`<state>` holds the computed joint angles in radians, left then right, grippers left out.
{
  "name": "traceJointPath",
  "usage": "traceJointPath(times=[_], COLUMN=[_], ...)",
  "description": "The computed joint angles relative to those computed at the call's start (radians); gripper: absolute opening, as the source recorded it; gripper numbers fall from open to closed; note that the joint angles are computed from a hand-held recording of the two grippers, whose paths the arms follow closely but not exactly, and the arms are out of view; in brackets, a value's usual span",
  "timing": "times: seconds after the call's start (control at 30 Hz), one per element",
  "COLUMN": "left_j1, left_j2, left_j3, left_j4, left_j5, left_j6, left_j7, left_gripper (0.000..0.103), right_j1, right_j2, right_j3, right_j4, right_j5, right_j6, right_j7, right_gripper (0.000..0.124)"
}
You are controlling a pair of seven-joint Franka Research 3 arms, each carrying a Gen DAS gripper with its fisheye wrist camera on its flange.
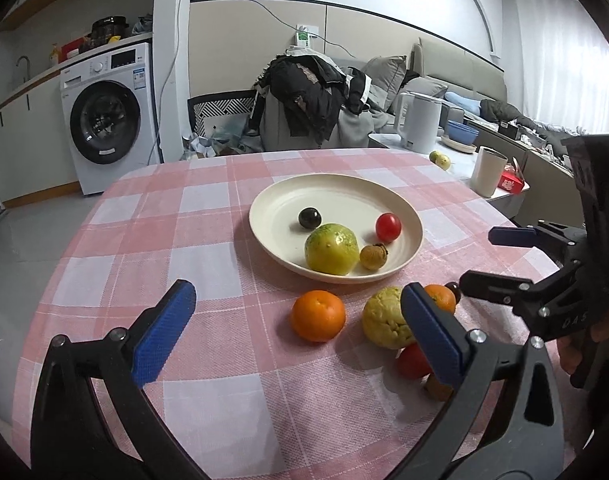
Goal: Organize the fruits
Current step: 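Withdraw both open tools from the plate, then move the right tool to a dark plum while the left tool approaches the yellow wrinkled fruit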
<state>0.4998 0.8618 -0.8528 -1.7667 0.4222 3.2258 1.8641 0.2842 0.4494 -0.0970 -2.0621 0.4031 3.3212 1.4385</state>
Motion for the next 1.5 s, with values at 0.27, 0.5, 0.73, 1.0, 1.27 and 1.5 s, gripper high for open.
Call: traceJointPath(times=[0.27, 0.5, 0.73, 1.0, 1.27, 1.5], left_j1=[0.006, -0.019, -0.046, -0.068, -0.087, -0.1], left_j2=[-0.004, -0.015, -0.019, -0.021, -0.021, -0.02], left_j3=[-0.004, 0.02, 0.046, 0.068, 0.082, 0.092], left_j4=[-0.005, 0.002, 0.009, 0.027, 0.038, 0.05], left_j5=[0.004, -0.012, -0.03, -0.062, -0.092, -0.126], left_j6=[0.001, -0.015, -0.018, -0.035, -0.05, -0.065], left_j7=[-0.003, -0.004, 0.009, 0.017, 0.044, 0.053], left_gripper=[0.102, 0.102, 0.102, 0.102, 0.102, 0.102], right_j1=[0.044, 0.088, 0.127, 0.149, 0.196, 0.195], right_j2=[0.008, 0.013, 0.013, 0.007, 0.012, 0.034], right_j3=[-0.035, -0.08, -0.134, -0.186, -0.26, -0.278], right_j4=[0.004, 0.01, 0.007, -0.002, -0.006, 0.021], right_j5=[-0.007, -0.018, -0.038, -0.103, -0.177, -0.26], right_j6=[-0.019, -0.042, -0.069, -0.129, -0.163, -0.235], right_j7=[-0.012, -0.01, 0.01, 0.067, 0.149, 0.227], right_gripper=[0.103, 0.103, 0.103, 0.103, 0.103, 0.103])
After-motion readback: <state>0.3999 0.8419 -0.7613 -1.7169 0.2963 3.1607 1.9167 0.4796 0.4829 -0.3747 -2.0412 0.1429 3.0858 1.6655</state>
